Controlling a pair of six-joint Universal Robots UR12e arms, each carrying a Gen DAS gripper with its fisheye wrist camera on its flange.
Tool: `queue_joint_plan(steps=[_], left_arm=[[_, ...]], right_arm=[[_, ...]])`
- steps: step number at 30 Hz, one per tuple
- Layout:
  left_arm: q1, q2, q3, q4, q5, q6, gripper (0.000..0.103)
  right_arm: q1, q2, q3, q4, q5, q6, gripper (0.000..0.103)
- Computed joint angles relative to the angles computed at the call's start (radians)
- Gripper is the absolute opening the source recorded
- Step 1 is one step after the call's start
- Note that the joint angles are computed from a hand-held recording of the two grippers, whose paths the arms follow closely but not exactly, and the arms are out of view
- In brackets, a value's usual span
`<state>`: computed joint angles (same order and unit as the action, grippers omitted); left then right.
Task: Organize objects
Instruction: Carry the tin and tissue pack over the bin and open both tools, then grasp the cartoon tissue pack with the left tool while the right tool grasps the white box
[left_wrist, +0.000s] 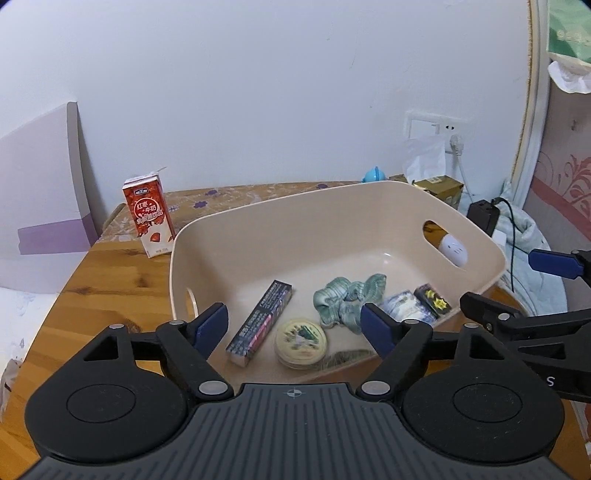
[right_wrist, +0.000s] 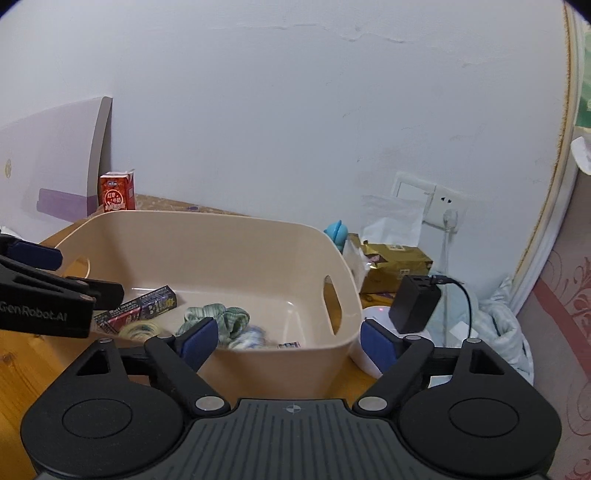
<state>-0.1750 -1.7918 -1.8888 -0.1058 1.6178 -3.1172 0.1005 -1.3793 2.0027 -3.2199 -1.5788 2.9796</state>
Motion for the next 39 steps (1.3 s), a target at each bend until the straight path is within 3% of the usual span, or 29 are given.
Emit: queue_joint_plan(steps=[11,17,25,30,37,39], left_arm=[[-0.019,0.046,-0.071,-0.006,0.052,0.017,0.088],[-0.019,0.037,-0.077,-0.078,0.041,0.005,0.088],[0.0,0.008,-0.058,-0.163,-0.035,-0.03,0.088],[0.014,-0.005,-0.042,-0.205,-0.079,-0.071,0.078],[0.015,-0.017,-0.032,-0.221,-0.099,-0.058,0.077],[0.018,-0.02,-0.033,-0.214,-0.119,-0.06,0.066]], right_arm=[[0.001,-0.031,0.046,0.06,-0.007,-0.015,0.087],[0.006,-0.016,0.047,0.111,0.011,-0.036,0.085],[0.001,0.003,0.038,0.166,0.064,-0.045,0.08],[-0.006,0.015,0.033,0.169,0.088,-0.046,0.077],[-0.016,0.024,0.02,0.229,0.125,-0.055,0.073],[-0.015,0.03,0.023,0.223,0.119,-0.05,0.072]])
